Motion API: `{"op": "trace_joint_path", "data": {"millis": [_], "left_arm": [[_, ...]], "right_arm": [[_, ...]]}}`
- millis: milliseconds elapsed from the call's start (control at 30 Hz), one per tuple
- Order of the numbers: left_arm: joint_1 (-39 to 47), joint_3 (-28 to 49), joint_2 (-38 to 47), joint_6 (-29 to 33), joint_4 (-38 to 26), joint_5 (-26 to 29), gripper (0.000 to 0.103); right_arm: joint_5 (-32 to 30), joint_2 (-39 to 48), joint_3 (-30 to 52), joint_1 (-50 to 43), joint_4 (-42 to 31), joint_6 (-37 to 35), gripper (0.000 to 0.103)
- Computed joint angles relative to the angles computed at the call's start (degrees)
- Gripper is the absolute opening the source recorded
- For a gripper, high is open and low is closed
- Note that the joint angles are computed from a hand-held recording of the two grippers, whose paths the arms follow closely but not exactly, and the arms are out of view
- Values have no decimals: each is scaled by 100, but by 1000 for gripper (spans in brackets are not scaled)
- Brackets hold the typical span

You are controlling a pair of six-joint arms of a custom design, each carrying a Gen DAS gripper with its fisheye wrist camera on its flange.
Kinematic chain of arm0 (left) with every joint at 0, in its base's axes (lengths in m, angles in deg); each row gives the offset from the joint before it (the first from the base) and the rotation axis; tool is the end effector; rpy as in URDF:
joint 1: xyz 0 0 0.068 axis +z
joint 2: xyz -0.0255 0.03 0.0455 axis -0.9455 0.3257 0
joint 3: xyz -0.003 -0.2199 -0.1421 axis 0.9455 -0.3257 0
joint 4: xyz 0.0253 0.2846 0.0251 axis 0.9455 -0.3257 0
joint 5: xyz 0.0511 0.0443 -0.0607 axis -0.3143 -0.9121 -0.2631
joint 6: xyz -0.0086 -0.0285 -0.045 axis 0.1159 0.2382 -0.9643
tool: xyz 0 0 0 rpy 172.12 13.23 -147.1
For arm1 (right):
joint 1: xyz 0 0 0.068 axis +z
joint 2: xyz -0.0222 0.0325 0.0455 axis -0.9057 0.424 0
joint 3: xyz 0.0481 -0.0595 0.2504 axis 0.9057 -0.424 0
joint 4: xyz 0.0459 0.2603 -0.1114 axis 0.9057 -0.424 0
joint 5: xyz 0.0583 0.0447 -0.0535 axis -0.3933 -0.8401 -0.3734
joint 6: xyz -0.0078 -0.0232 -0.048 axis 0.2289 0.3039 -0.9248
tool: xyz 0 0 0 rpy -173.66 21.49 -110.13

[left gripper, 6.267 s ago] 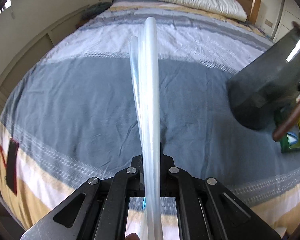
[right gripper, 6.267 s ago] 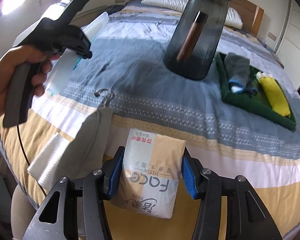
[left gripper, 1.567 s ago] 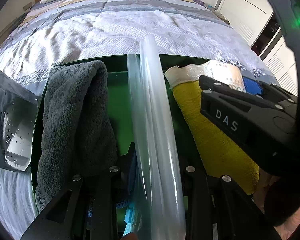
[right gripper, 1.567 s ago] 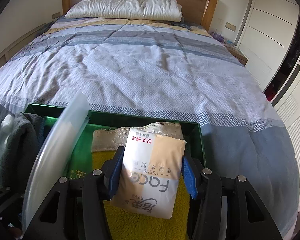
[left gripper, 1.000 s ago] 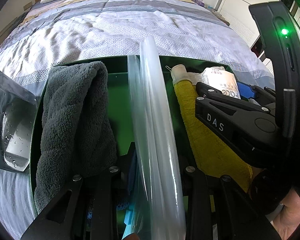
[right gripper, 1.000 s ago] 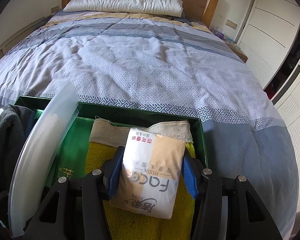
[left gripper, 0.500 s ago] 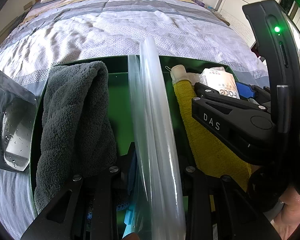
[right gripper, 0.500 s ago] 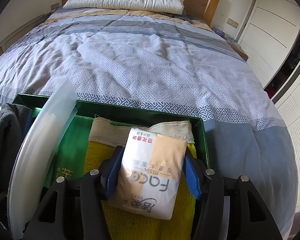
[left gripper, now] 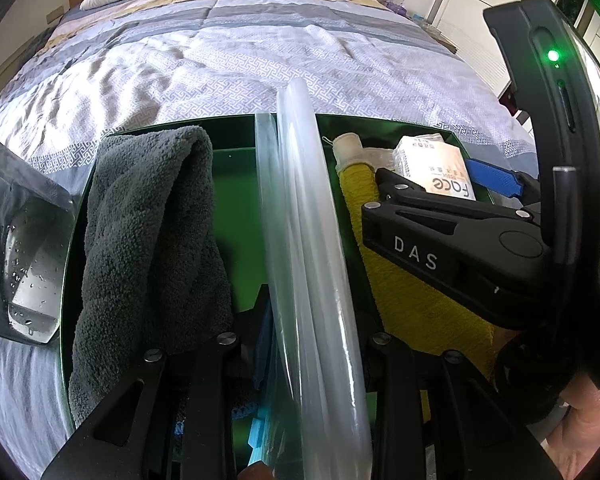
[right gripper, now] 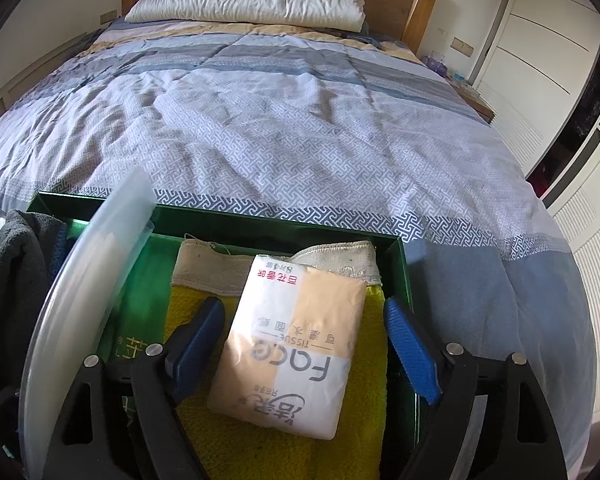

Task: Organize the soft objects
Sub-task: 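Lower the tissue pack onto the yellow cloth and open the right gripper while the left lowers the bag, then lower the zip bag into the tray beside the grey towel and open the left gripper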

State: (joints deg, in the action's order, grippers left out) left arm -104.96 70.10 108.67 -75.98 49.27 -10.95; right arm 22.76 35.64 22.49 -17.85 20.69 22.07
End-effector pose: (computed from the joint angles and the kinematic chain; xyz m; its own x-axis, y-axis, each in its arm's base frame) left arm 0.1960 -0.1252 0.1055 -0.8904 -0.1501 -0.4296 -0.0860 0.9825 -0.1650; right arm 0.2938 0.2919 0.0781 -0.7149 -0.3771 -0.5888 -0.2966 0.9261 -0.2330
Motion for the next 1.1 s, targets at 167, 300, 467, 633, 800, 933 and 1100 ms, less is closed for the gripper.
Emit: {"op": "trace_joint_path", "data": {"millis": [167,300,467,633,800,933,1100], "left_arm": [[-8,-10,-29,-19,20,-2,31],[-46,-37,-89,-48,43,-20,36],[-115,-51,-183,-95,8,-132,40],[-193,-33,-256,-113,-66,-239,40],[-212,-88,-364,-149,-60,-291,56],[-220,-96,-390,-155,-64,-324,57],[-228,-93,-413,-170,-58,-331,61]], "right_arm": [[29,-63,-45,21,-9,8,84],[61,-135,-89,36,-12,17,87],[87,-249,-171,34,-13,15,89],[71,-306,-189,36,-48,24,90],[75,-338,-192,48,-63,36,96],[54,-344,-189,50,-63,48,98],[18,-415,-265,42,-9,51,100]]}}
